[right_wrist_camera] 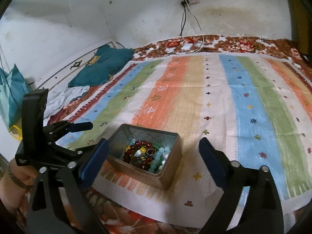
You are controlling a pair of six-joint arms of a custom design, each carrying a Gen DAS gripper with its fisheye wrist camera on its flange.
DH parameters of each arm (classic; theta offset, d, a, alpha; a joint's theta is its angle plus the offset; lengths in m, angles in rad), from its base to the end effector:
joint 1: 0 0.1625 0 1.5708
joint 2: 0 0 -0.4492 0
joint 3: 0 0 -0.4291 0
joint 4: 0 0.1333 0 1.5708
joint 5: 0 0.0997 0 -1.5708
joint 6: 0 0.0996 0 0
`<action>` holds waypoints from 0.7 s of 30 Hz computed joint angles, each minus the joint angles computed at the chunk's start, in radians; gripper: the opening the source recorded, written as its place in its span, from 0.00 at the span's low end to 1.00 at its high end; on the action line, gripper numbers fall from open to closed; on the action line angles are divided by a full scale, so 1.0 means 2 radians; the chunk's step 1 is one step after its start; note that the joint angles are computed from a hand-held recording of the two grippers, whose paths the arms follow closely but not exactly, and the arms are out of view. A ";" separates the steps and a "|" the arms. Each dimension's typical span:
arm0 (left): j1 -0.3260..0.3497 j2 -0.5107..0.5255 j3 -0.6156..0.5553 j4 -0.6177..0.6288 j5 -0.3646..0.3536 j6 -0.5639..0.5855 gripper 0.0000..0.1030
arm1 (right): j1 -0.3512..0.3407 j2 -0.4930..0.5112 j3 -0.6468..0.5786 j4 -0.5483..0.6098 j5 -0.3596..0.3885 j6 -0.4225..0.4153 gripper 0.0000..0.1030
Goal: Organize jewelry
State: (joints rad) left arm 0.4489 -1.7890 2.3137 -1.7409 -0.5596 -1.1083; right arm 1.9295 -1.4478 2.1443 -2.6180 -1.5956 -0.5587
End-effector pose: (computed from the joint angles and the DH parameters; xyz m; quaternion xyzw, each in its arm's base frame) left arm -0.2202 -0.3477 0.3019 0.0913 0.8606 -0.3602 0.3484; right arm 0.3023 -0.4336 0.2738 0.4340 -0.8838 0.1723 0.0296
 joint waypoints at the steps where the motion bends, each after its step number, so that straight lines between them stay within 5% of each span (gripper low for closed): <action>1: -0.003 -0.002 0.000 0.006 -0.001 -0.007 0.95 | 0.000 -0.002 0.002 -0.003 -0.002 -0.002 0.95; 21: -0.035 -0.017 0.007 0.073 0.021 -0.092 0.95 | 0.004 -0.013 0.021 -0.025 -0.026 -0.015 0.96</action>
State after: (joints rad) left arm 0.3787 -1.8223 2.3279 -1.5946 -0.5174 -1.2926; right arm 1.9375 -1.4729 2.1868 -2.6675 -1.6467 -0.5894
